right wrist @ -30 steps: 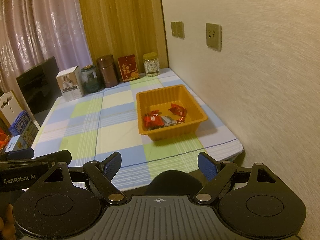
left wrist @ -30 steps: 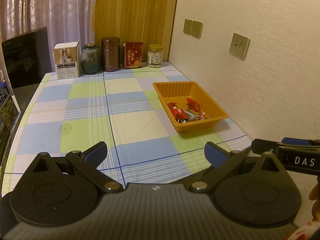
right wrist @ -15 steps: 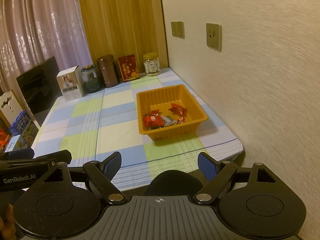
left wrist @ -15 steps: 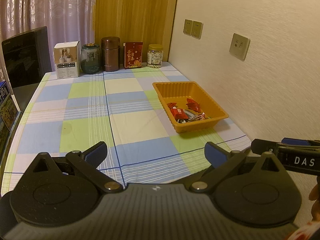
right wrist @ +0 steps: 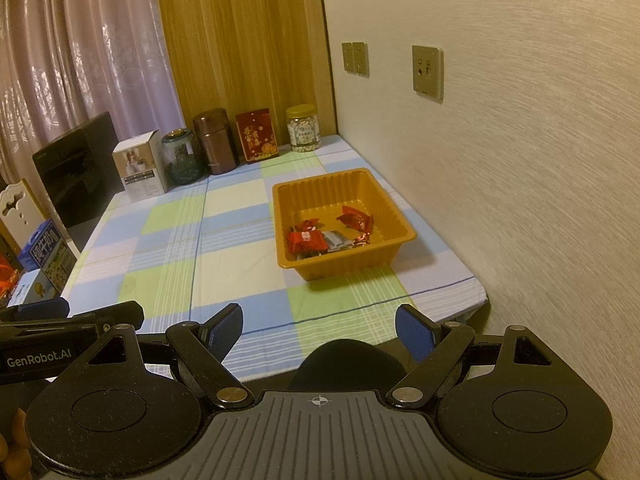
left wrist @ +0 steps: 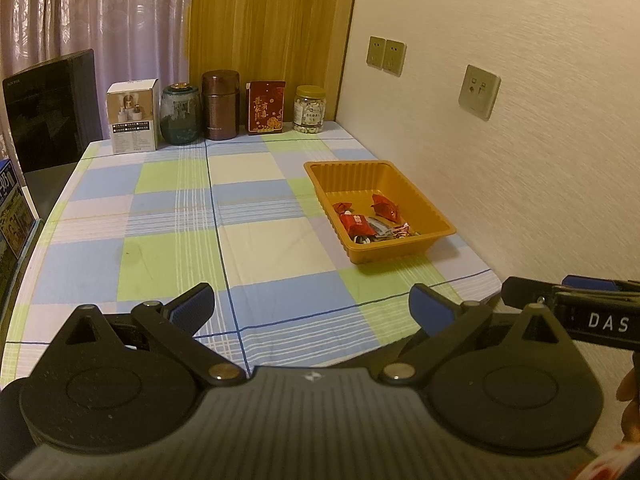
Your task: Organize snacks
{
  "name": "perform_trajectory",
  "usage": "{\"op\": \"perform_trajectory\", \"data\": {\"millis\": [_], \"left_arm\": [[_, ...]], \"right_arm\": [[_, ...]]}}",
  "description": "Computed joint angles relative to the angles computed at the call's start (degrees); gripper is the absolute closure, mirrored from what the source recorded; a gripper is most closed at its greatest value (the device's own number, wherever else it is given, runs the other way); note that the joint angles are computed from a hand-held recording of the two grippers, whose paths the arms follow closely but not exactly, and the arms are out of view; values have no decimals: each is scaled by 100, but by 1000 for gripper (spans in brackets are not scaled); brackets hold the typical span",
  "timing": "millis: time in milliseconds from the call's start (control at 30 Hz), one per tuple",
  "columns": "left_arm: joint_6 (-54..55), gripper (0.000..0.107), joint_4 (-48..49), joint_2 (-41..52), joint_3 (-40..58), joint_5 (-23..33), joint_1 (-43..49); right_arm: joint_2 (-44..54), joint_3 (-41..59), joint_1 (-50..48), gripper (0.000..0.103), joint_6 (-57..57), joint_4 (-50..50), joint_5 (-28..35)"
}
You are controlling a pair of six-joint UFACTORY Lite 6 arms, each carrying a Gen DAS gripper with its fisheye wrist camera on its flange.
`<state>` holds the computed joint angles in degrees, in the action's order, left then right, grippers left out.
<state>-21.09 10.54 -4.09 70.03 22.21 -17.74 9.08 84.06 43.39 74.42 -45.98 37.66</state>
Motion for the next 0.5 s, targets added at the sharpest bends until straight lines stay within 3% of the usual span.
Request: {"op": "perform_trajectory", "data": {"millis": [500], "left_arm": [[36, 4, -69, -20, -93, -59, -1]], "right_arm": [[-6, -51, -7, 20, 49, -30, -26]]}}
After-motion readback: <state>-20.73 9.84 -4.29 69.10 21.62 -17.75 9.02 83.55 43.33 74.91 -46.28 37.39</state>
